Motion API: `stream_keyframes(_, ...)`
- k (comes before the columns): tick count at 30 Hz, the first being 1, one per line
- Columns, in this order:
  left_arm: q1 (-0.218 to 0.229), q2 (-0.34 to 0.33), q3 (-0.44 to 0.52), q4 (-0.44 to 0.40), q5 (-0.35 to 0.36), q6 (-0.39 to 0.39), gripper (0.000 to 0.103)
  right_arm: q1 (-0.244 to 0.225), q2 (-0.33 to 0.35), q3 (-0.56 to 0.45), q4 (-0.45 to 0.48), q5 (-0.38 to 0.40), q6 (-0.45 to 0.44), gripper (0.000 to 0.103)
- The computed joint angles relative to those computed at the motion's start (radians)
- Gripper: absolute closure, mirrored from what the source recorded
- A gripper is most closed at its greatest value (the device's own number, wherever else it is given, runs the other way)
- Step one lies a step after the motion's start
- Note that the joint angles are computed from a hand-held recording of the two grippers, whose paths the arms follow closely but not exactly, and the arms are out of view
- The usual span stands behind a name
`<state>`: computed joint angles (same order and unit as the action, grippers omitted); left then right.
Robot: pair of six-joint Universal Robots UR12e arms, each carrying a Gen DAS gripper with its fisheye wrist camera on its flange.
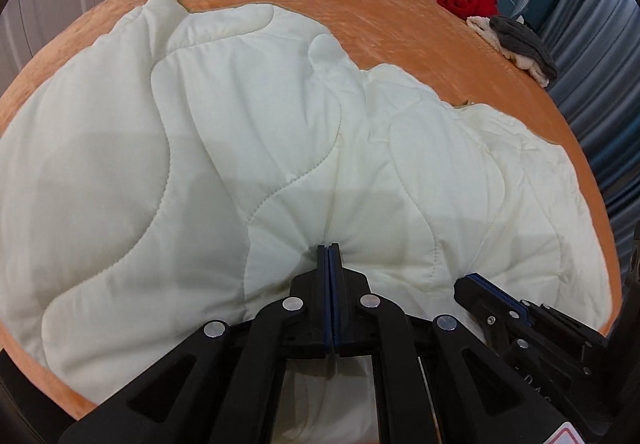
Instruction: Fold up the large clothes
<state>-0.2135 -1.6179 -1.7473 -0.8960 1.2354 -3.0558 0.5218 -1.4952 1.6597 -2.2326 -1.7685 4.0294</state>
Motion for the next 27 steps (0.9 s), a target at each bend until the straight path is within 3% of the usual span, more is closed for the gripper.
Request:
stream_keyframes(5, -0.017, 0.004, -0.013, 0.039, 0.043, 0.015, 0.097, -0.001, 0.009, -0.008, 0.007, -0.006, 0.008, 0.103)
stream_keyframes(10, -0.016, 0.007, 0.002, 0.001, 0.041, 0.005, 0.097, -0.005, 0.015, -0.044, 0.064, 0.001, 0.042, 0.103)
stream_keyframes(11, -0.013, 0.01, 0.01, -0.019, 0.038, 0.011, 0.097, 0.001, 0.017, -0.062, 0.078, -0.008, 0.045, 0.098)
stream_keyframes(18, 0.055, 0.069, 0.009, -0.097, -0.031, -0.01, 0.095, 0.018, 0.04, -0.111, 0.086, 0.004, 0.008, 0.098)
stream_keyframes(21, 0.115, 0.107, -0.007, -0.108, -0.063, -0.056, 0.068, 0.014, 0.047, -0.106, 0.091, 0.023, 0.025, 0.098)
stream_keyframes(22, 0.139, 0.121, -0.016, -0.102, -0.068, -0.093, 0.047, 0.011, 0.046, -0.1, 0.084, 0.031, 0.036, 0.098)
stream_keyframes(23, 0.164, 0.135, -0.028, -0.087, -0.063, -0.149, 0.037, 0.007, 0.044, -0.093, 0.074, 0.04, 0.049, 0.098)
stream_keyframes(25, 0.203, 0.146, -0.041, -0.07, -0.085, -0.226, 0.037, 0.003, 0.047, -0.091, 0.069, 0.049, 0.061, 0.098)
stream_keyframes(27, 0.247, 0.141, -0.046, -0.107, -0.145, -0.276, 0.037, 0.001, 0.049, -0.092, 0.072, 0.053, 0.062, 0.1)
